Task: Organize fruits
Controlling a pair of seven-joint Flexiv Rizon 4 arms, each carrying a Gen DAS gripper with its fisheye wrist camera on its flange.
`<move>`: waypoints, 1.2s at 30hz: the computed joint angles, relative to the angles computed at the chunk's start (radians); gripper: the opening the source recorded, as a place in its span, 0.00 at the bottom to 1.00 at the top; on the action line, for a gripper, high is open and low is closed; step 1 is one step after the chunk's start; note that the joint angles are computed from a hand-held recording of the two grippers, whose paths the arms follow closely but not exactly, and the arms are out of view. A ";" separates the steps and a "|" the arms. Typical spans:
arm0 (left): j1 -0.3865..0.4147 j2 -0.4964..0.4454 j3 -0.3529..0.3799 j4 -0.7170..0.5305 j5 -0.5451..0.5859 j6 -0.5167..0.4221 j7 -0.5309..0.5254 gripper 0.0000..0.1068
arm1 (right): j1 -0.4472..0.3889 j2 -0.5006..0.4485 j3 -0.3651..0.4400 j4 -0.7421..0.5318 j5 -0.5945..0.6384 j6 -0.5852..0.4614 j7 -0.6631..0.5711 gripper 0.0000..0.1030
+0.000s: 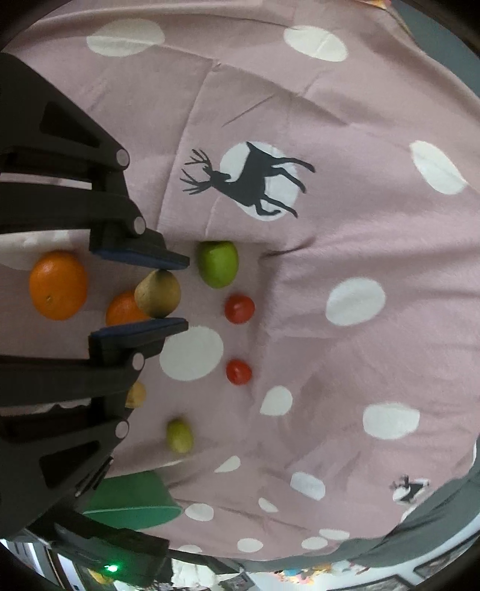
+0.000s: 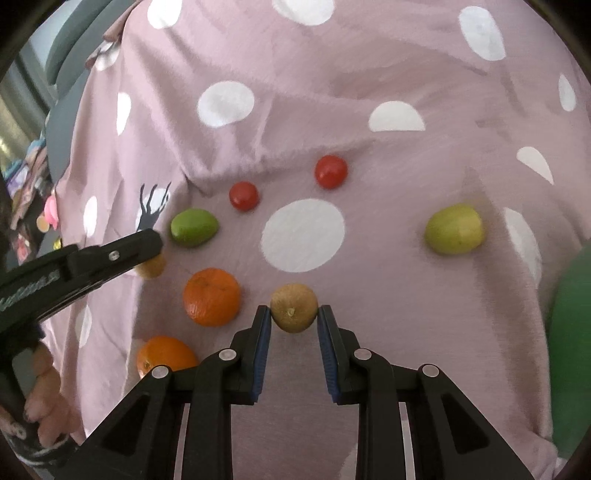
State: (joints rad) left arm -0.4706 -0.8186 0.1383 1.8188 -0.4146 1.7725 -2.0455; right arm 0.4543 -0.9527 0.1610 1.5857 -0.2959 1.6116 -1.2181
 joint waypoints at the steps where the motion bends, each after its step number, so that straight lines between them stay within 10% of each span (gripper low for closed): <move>1: -0.012 -0.002 0.009 -0.005 -0.002 -0.001 -0.001 0.25 | 0.005 0.004 -0.010 0.007 0.004 0.010 0.004 0.27; 15: -0.250 -0.058 0.270 -0.060 -0.038 -0.062 -0.031 0.25 | 0.132 0.077 -0.229 0.154 0.152 0.220 0.117 0.27; 36: -0.336 -0.089 0.347 -0.086 0.007 -0.080 -0.111 0.25 | 0.173 0.106 -0.256 0.202 0.209 0.305 0.045 0.27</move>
